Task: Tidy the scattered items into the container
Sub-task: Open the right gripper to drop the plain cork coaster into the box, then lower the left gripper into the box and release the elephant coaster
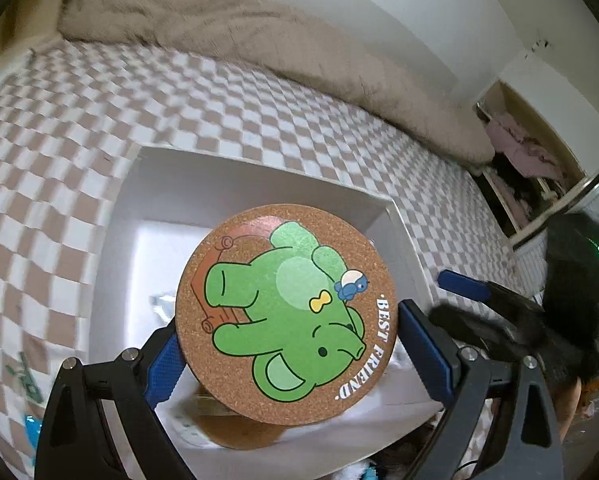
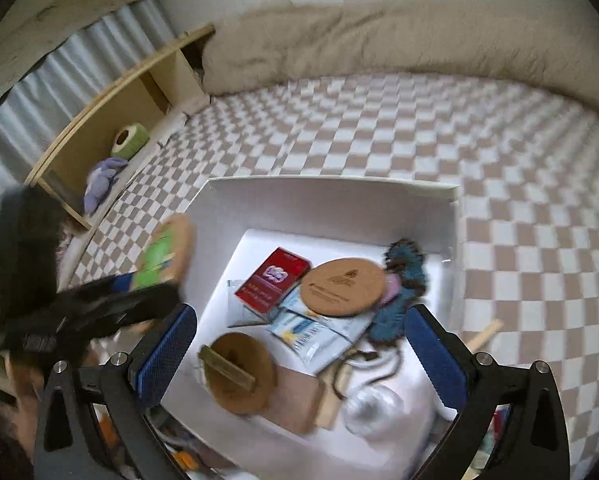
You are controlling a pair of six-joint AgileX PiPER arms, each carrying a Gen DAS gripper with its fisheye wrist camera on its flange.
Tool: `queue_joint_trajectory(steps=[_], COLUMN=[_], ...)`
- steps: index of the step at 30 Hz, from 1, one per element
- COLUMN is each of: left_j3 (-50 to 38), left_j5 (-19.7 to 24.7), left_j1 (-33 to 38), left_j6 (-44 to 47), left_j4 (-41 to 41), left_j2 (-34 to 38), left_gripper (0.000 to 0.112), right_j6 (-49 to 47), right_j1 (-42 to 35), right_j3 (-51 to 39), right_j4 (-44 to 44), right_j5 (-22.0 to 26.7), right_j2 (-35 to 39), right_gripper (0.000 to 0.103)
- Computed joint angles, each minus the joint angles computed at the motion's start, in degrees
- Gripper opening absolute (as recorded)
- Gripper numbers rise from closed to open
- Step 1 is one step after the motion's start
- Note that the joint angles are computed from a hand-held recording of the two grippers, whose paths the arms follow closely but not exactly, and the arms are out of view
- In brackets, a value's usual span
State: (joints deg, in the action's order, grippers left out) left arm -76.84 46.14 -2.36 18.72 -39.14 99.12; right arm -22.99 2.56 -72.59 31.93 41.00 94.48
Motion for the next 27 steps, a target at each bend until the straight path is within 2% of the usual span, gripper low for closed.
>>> queue_joint_trajectory(steps=[2,4,8,13,20,23,27], left_j3=[-3.04,-6.96,-16.3,-29.95,-46.47,-48.94,-49.84], left_j5=[2.54,3.64,6.46,11.29,22.04,23.65,23.38], left_j1=[-1.48,-4.05,-8.43,-12.28,-12.19,-12.54,-13.88], left_j6=[-1.58,-5.2,-13.09,-23.52,-29.02,-30.09,-29.98], left_j4=[-0.45,2.23,9.42,22.41,23.77,23.38,26.1], left_j2=[2.74,5.62,12.1,22.02,35.47,38.07,38.68], left_gripper=[0.097,0.097,0.097,0.097,0.097,0.097,0.097], right_j6=[-1.58,-7.99,-21.79,-30.59,-36.57,-38.87,-39.42], right_j1=[0.94,-1.77,-9.47,-17.16,-22.68,-25.33,-25.65], right_j3=[4.35,8.57,15.4,21.16,26.62,27.26,27.86], right_j4=[1.1,7.7,22.56,32.02,36.37,38.04,38.09], right_j5=[-5.62,-5.81,-1.16,6.32,11.54,15.69,14.62], right_j2=[-2.88,-6.41,-12.81,-16.97,-18.14,-16.19,-15.89], right_gripper=[0.103,0.103,0.103,0.103,0.103,0.103,0.103])
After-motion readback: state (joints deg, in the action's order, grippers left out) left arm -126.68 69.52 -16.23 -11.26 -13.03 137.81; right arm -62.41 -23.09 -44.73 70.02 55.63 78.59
